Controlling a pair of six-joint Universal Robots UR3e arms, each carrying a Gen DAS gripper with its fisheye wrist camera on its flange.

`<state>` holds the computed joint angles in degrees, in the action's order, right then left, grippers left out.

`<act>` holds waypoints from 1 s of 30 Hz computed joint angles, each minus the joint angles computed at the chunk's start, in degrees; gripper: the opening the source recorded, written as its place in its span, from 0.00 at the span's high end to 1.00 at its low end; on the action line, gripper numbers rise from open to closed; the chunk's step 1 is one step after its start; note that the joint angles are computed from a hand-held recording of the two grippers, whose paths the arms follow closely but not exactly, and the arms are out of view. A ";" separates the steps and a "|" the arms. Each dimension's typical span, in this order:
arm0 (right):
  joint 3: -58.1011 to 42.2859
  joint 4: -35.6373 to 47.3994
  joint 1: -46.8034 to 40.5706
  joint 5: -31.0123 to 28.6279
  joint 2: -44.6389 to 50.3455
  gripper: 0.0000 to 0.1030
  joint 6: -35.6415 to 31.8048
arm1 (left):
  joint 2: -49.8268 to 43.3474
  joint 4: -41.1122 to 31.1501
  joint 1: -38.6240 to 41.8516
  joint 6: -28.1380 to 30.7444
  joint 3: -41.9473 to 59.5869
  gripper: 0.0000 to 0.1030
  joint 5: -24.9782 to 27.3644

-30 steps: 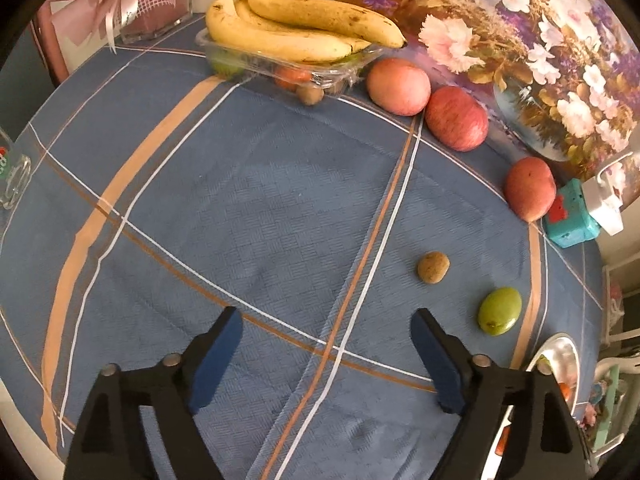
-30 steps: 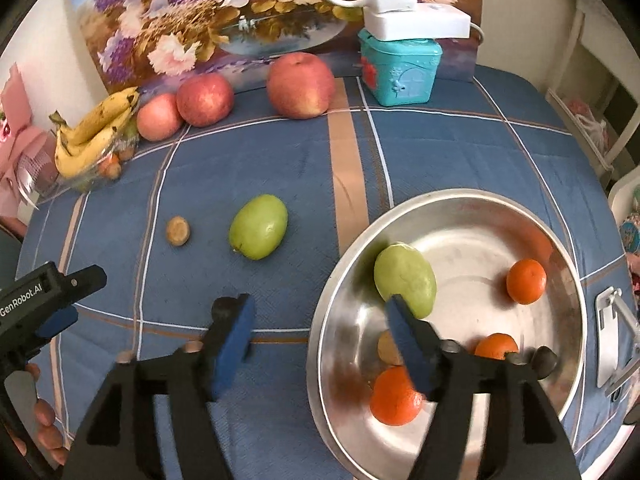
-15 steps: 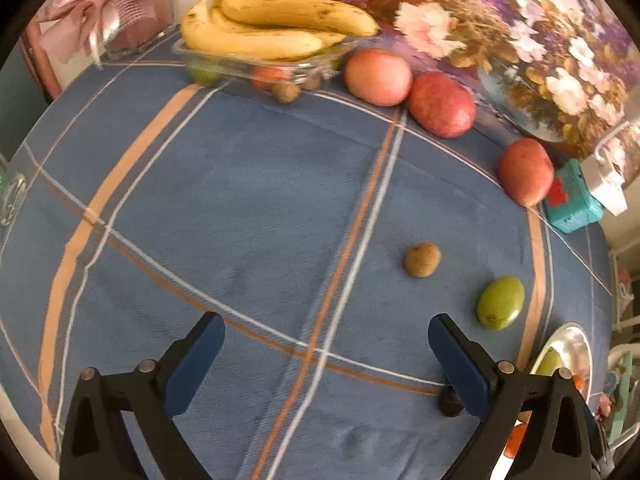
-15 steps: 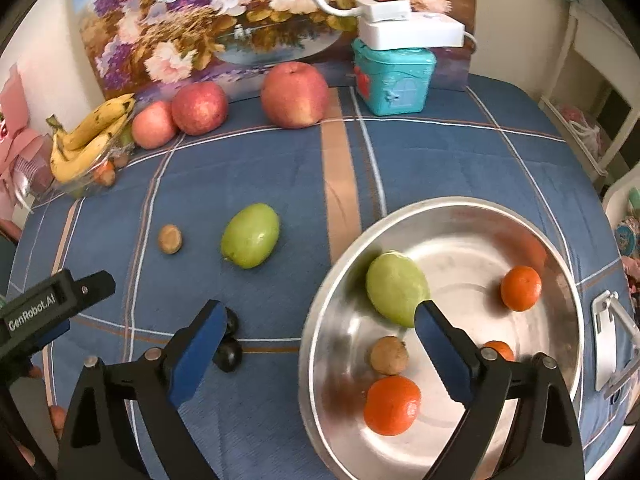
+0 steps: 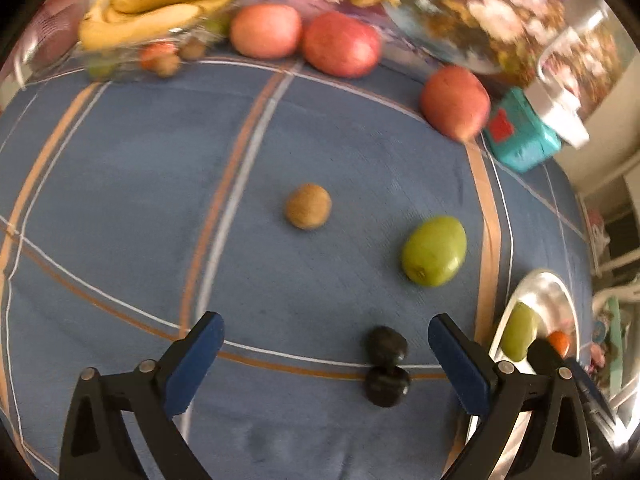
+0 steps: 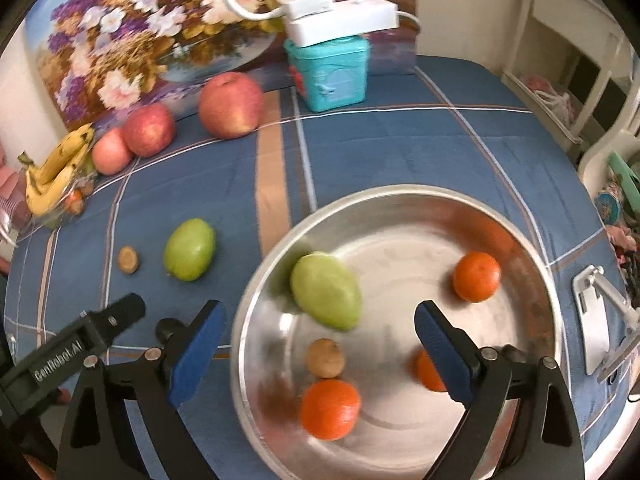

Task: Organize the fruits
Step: 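Move both grippers back toward the two dark plums on the cloth, then grasp a dark plum with the left gripper while the right gripper grasps the other plum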

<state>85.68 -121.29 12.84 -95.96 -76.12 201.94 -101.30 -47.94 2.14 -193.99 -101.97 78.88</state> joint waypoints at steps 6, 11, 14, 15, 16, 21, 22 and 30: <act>1.72 -0.09 -1.76 1.05 -1.13 0.08 0.28 | -3.16 -0.09 -3.99 0.34 2.04 0.03 2.49; 1.75 0.20 -1.57 1.28 -1.11 0.08 0.26 | -4.25 -0.43 -6.46 0.73 4.14 0.25 4.08; 1.60 0.58 -1.57 1.19 -1.16 0.08 0.33 | -4.66 -0.85 -7.33 0.40 5.17 0.36 3.67; 1.74 0.56 -1.71 1.32 -1.31 0.08 0.30 | -4.75 -0.90 -7.43 0.45 5.37 0.39 3.10; 1.90 0.51 -1.90 1.48 -1.42 0.08 0.28 | -4.74 -1.09 -7.55 0.50 5.50 0.46 2.84; 1.81 0.63 -1.97 1.42 -1.13 0.08 0.17 | -5.63 -1.44 -7.59 0.67 6.52 0.66 1.49; 1.72 0.68 -1.85 1.36 -1.04 0.08 0.23 | -5.63 -1.53 -7.41 0.48 6.46 0.69 0.96; 0.93 0.96 -0.93 1.18 -0.27 0.08 -0.30 | -1.53 -1.47 -1.95 -0.77 2.16 0.74 -1.94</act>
<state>86.61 -120.32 11.91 -94.78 -76.39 201.64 -102.83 -49.41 0.20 -194.76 -99.81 76.94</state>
